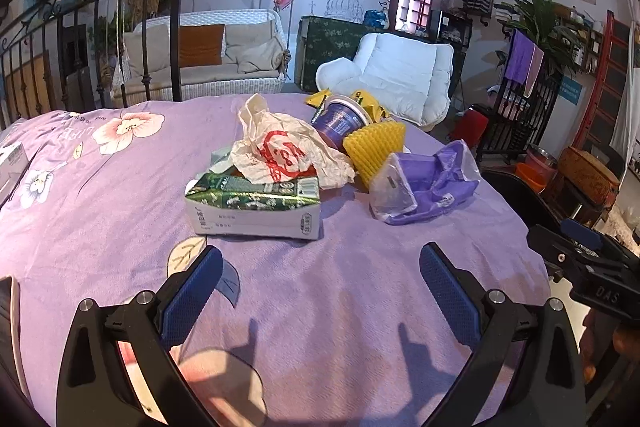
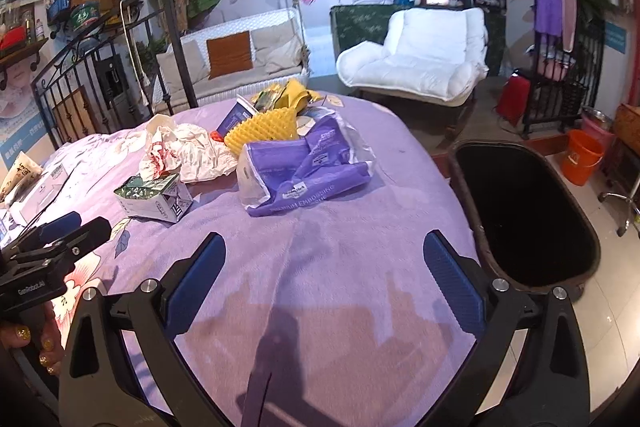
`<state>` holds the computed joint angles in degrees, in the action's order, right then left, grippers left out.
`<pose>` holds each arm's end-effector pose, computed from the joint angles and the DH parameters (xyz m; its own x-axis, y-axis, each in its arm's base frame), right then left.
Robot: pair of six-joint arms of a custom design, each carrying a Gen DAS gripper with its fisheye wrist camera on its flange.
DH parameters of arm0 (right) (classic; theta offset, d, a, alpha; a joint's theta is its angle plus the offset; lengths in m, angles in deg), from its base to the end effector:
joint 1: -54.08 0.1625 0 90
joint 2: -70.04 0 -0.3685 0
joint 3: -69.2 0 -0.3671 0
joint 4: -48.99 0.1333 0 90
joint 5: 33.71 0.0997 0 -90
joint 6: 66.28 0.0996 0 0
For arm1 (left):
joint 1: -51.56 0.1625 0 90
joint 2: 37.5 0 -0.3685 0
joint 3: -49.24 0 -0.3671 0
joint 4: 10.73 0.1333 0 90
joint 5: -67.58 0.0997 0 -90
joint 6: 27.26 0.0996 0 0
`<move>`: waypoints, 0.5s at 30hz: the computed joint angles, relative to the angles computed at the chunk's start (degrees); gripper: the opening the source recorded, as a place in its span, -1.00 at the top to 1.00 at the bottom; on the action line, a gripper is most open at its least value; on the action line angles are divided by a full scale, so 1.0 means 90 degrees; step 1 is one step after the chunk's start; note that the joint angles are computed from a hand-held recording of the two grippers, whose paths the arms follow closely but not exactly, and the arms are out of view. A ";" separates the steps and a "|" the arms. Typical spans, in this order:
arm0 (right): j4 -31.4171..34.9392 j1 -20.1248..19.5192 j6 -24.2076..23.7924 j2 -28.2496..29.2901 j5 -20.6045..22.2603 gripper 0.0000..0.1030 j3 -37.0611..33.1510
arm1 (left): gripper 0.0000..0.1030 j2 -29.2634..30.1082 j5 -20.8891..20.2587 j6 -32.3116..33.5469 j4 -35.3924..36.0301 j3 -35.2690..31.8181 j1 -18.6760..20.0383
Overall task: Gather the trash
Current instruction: 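Grasp the white plastic bag with the left tool while the right tool grasps the purple bag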
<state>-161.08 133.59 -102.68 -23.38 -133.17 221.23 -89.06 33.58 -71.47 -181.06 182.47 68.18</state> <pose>0.0598 -0.3194 0.2576 -0.8111 -0.0200 0.5845 -0.4900 0.5689 -0.6605 -0.3030 -0.3157 0.0299 -0.7693 0.1887 -0.6104 0.5881 0.5825 -0.5612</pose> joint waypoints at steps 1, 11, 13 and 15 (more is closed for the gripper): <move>0.0330 0.0049 0.0063 0.0057 -0.0043 -0.90 -0.0223 | -0.86 -0.0005 -0.0041 0.0148 -0.0075 -0.0047 0.0079; 0.2397 0.0145 0.0015 0.1074 -0.0271 -0.82 -0.2327 | -0.76 0.0033 -0.0399 0.1649 -0.0262 -0.0943 0.1038; 0.2586 0.0162 -0.0071 0.1264 -0.0301 -0.77 -0.2654 | -0.76 0.0081 -0.0392 0.1871 -0.0244 -0.1180 0.1255; 0.2887 0.0142 -0.0106 0.1377 -0.0193 -0.73 -0.2897 | -0.76 0.0132 -0.0539 0.1944 -0.0112 -0.1468 0.1519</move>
<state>-135.10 134.86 -103.63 -10.99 -134.91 195.15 -87.86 28.73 -53.98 -182.07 169.26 81.85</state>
